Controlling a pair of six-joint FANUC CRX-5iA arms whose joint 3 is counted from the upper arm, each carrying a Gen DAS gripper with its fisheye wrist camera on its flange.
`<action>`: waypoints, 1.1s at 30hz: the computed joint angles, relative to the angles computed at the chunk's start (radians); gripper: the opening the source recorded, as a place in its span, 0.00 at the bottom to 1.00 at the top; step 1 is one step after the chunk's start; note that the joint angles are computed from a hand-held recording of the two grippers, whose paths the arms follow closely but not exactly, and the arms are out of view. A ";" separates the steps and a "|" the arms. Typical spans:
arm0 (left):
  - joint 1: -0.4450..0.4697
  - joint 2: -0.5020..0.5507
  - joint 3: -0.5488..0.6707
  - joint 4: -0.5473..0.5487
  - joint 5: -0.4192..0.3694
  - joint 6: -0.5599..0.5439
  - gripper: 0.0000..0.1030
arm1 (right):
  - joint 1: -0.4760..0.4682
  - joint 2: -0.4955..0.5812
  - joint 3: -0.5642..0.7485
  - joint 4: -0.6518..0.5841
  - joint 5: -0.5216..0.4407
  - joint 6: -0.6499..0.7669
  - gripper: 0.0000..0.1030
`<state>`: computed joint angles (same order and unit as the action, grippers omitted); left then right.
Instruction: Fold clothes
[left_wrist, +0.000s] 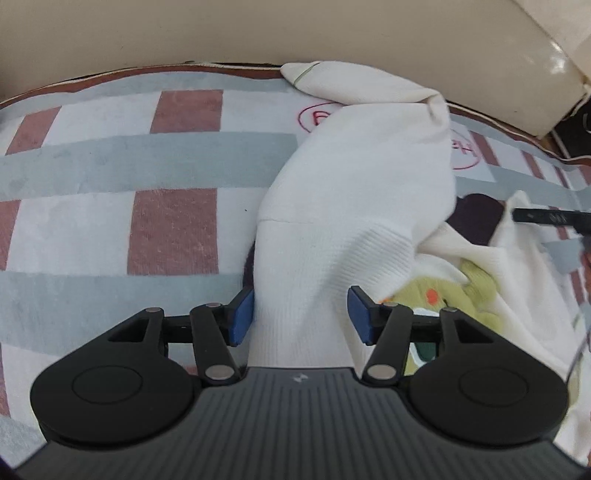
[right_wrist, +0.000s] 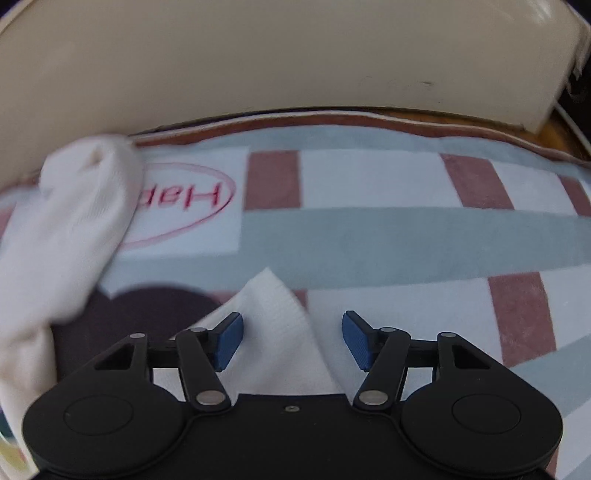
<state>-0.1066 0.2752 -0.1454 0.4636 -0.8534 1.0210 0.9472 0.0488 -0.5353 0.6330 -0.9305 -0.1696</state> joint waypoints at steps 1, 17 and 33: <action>-0.005 0.006 0.007 -0.003 -0.001 0.013 0.52 | 0.017 -0.019 -0.022 0.035 0.016 0.015 0.01; -0.008 -0.040 -0.158 0.345 0.141 -0.233 0.63 | 0.692 -0.440 -0.232 -0.098 -0.344 -0.379 0.05; -0.042 0.030 -0.065 0.110 0.167 -0.077 0.73 | 0.820 -0.677 -0.517 0.191 -0.407 -1.191 0.54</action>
